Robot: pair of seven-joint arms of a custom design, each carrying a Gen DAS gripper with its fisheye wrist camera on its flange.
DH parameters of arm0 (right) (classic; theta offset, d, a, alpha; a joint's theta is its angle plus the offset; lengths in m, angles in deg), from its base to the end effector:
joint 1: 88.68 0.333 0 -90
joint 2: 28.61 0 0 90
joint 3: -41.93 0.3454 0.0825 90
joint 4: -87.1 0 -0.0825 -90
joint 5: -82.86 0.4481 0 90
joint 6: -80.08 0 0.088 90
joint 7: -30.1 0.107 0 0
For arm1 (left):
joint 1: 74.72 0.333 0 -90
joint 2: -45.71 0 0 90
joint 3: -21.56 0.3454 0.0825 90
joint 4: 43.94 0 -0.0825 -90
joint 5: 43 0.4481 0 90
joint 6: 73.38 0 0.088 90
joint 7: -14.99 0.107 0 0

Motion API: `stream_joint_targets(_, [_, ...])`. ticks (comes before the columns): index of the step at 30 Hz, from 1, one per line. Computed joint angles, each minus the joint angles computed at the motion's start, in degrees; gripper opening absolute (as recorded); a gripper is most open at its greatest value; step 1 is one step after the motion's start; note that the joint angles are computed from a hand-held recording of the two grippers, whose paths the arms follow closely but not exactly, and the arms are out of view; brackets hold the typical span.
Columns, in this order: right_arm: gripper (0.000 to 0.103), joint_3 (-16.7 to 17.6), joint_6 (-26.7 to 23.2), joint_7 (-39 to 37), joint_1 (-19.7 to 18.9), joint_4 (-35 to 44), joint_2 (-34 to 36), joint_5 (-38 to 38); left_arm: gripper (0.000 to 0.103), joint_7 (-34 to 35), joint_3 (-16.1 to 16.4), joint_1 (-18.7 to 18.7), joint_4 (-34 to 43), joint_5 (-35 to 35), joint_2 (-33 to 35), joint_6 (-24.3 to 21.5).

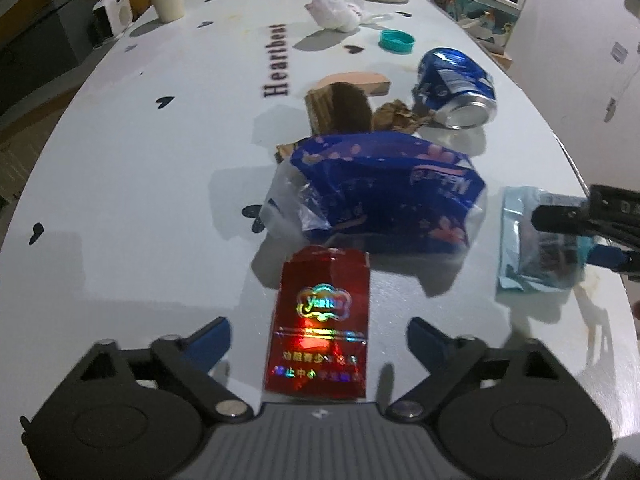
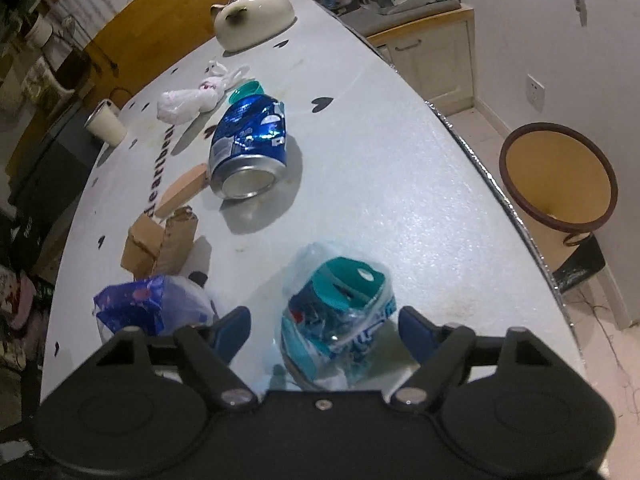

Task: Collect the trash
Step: 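Grasp the red cigarette pack with the left tool while the right tool grasps the bagged teal bottle, then carry the red pack and bagged bottle over the tan wastebasket with both tools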

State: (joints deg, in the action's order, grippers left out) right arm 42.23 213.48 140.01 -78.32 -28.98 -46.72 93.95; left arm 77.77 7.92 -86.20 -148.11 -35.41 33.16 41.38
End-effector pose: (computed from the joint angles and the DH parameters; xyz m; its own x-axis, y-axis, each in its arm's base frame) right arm 0.5497 0.1073 0.6706 -0.1345 -0.9189 -0.3708 -0.8269 0.3103 -0.4690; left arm 0.5229 -0.2531 0.6911 -0.0021 -0.9999 0.0116 -0.9067 -0.0030 -0.4219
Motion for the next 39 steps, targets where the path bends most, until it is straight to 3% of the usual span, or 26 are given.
stream_joint_targets(2, [0.07,-0.5,0.3,-0.4,0.4,0.0,0.1,1.6,0.077,-0.6,0.1,0.1,-0.1,0.0,0.1,0.1])
stream_joint_targets(4, [0.053,-1.0,0.1,-1.6,0.7,0.3,0.4,3.3,0.071,-1.3,0.1,0.2,-0.1,-0.2,0.0,0.2])
stream_joint_targets(9, [0.047,-1.2,-2.4,-5.4,1.1,0.8,0.2,4.2,0.055,-2.2,0.1,0.1,-0.8,-0.9,-0.4,1.0])
stream_joint_targets(18, [0.043,-0.4,-3.9,-14.0,1.4,-0.4,-3.1,0.7,0.053,-4.9,-0.7,-0.2,-2.7,0.2,-2.8,2.2])
stream_joint_targets(31, [0.043,0.1,-1.5,-18.7,0.7,-2.2,-9.4,-3.9,0.053,-12.7,-2.7,0.5,-3.5,3.6,-8.5,6.4])
stream_joint_targets(39, [0.043,0.3,0.1,-20.1,-0.3,-2.2,-12.3,-6.3,0.053,-16.4,-4.9,0.6,-0.6,7.8,-8.2,6.2])
